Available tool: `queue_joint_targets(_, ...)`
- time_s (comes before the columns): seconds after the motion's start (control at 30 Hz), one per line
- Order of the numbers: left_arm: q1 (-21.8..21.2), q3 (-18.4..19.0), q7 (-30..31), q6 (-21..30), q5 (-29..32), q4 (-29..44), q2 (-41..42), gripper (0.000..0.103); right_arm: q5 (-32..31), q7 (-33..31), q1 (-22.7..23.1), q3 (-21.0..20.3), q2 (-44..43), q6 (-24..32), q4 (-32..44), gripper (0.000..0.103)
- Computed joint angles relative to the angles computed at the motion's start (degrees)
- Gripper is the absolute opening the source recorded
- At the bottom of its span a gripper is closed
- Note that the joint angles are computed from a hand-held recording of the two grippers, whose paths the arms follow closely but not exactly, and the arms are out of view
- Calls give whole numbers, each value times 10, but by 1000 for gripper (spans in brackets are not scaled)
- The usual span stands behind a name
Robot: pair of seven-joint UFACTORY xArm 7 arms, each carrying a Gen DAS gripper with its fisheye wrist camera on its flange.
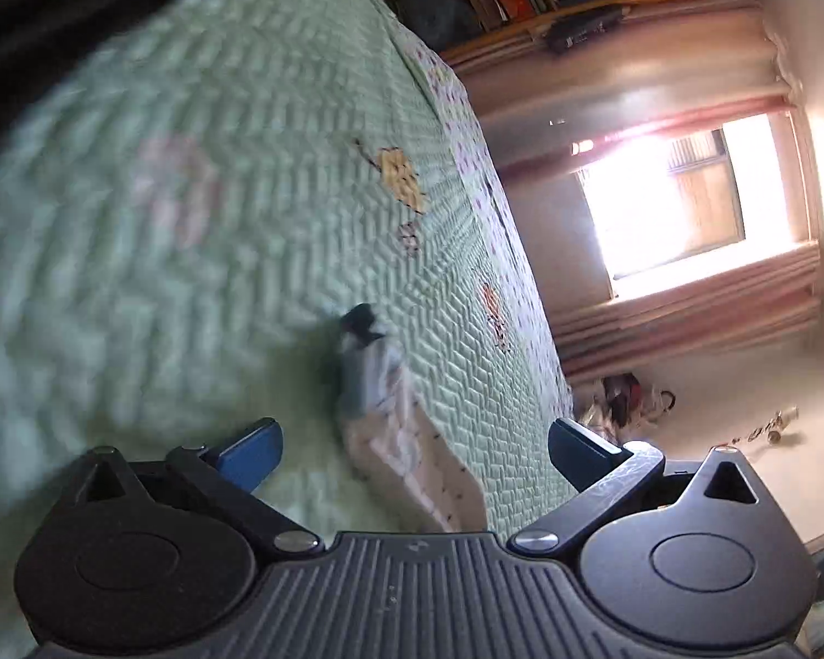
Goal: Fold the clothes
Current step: 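Move the right tool to the shirt sleeve and push it toward the body, then grasp the sleeve cuff with the left tool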
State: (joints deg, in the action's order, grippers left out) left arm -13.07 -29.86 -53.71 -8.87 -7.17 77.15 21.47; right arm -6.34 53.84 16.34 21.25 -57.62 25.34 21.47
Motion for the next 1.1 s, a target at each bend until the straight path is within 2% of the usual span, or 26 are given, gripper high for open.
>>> queue_joint_targets(0.07,-59,57,-4,66,1,65,27,101,-1,0,0,-3,-9,-1,-4,86)
queue_joint_targets(0.1,-86,84,-8,102,2,99,42,98,1,3,-2,-3,-12,-2,-6,86)
queue_joint_targets(0.13,-108,107,-14,124,2,128,58,88,3,6,-3,-4,-15,-4,-10,86)
queue_joint_targets(0.17,-112,107,-8,131,-6,148,73,81,7,11,-3,-7,-17,-8,-14,86)
queue_joint_targets(0.2,-100,86,9,138,-22,165,89,60,12,15,-1,-11,-19,-12,-19,86)
queue_joint_targets(0.23,-91,70,22,148,-37,178,100,33,16,19,1,-14,-23,-15,-26,86)
queue_joint_targets(0.27,-98,78,19,162,-45,185,104,24,18,21,3,-15,-30,-16,-33,86)
queue_joint_targets(0.33,-146,141,-19,182,-39,185,93,18,23,26,7,-18,-42,-17,-47,86)
queue_joint_targets(0.37,-162,160,-31,179,-35,181,88,17,25,29,9,-20,-49,-17,-54,86)
queue_joint_targets(0.43,-191,199,-56,171,-17,172,76,8,32,36,13,-25,-59,-15,-68,86)
queue_joint_targets(0.53,-299,349,-167,232,102,193,58,3,42,45,20,-35,-74,-16,-84,86)
queue_joint_targets(0.57,-320,376,-196,250,137,202,55,3,43,46,20,-36,-81,-16,-89,86)
queue_joint_targets(0.67,-347,410,-230,289,222,228,50,3,42,48,19,-38,-101,-11,-97,86)
queue_joint_targets(0.73,-358,418,-245,331,268,235,43,6,45,52,20,-39,-112,-5,-103,86)
queue_joint_targets(0.77,-358,415,-241,353,272,241,42,8,46,54,21,-41,-118,0,-106,86)
queue_joint_targets(0.83,-322,371,-240,370,235,231,43,10,47,54,23,-44,-130,5,-111,86)
queue_joint_targets(0.87,-320,366,-257,362,240,200,29,10,46,53,24,-44,-135,9,-111,86)
queue_joint_targets(0.93,-316,364,-316,301,291,120,-9,11,45,49,25,-46,-145,16,-112,86)
queue_joint_targets(0.97,-326,377,-329,280,301,103,-16,11,44,48,23,-46,-149,19,-112,86)
queue_joint_targets(1.03,-318,373,-353,266,321,92,-19,14,45,47,22,-47,-155,25,-112,86)
queue_joint_targets(1.1,-311,362,-358,274,342,89,-24,14,48,50,20,-47,-157,30,-112,86)
